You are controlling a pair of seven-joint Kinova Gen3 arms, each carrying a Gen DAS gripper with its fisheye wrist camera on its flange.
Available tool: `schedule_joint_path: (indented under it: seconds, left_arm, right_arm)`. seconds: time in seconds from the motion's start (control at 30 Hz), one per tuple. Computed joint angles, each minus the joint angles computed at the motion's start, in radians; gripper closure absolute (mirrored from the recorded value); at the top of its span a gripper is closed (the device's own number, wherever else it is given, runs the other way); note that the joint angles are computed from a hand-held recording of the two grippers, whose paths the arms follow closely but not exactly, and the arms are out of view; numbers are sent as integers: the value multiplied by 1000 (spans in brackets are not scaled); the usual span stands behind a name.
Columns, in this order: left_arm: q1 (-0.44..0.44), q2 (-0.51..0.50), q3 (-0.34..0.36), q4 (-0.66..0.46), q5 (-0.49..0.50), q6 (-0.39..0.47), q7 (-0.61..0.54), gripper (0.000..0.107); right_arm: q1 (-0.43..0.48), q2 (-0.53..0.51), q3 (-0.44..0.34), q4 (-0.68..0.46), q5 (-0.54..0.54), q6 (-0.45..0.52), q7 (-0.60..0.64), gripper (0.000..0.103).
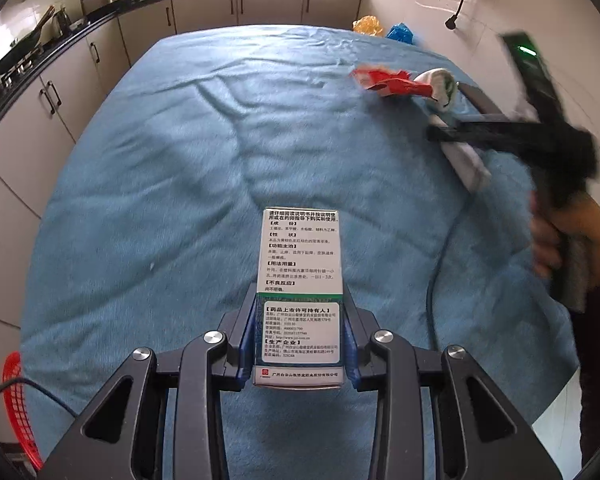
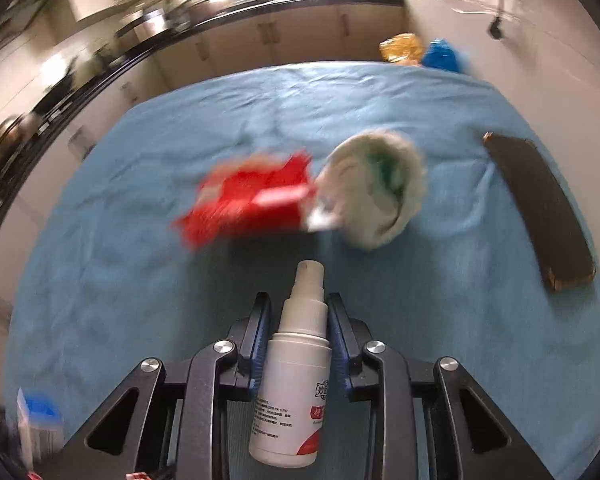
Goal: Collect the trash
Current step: 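Grasp the white medicine box with left gripper while right gripper grasps the white spray bottle, then carry the medicine box and spray bottle over to the red basket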
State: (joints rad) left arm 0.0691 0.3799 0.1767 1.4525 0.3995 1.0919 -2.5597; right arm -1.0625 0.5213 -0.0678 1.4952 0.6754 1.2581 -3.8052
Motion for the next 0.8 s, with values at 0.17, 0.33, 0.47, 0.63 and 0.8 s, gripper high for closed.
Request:
schedule_joint_path:
  seconds: [0.17, 0.33, 0.47, 0.63, 0.8]
  left_arm:
    - [-4, 9, -5, 24, 3, -49, 10, 74]
    - [-14, 3, 0, 43, 16, -87, 13, 72]
    - [-17, -4, 9, 67, 30, -119, -10, 63]
    - [-30, -5, 16, 84, 64, -133, -29, 57]
    - [-52, -6, 8, 73, 94, -111, -6, 74]
  right_arm:
    - [-104, -18, -35, 40, 61, -83, -75, 43]
    - [-178, 33, -34, -30, 46, 25, -114, 25]
    - [-186, 78, -24, -103, 28, 94, -70, 30]
    - [-179, 129, -1, -191, -2, 170, 4, 53]
    - [-186, 162, 29, -236, -8, 201, 26, 71]
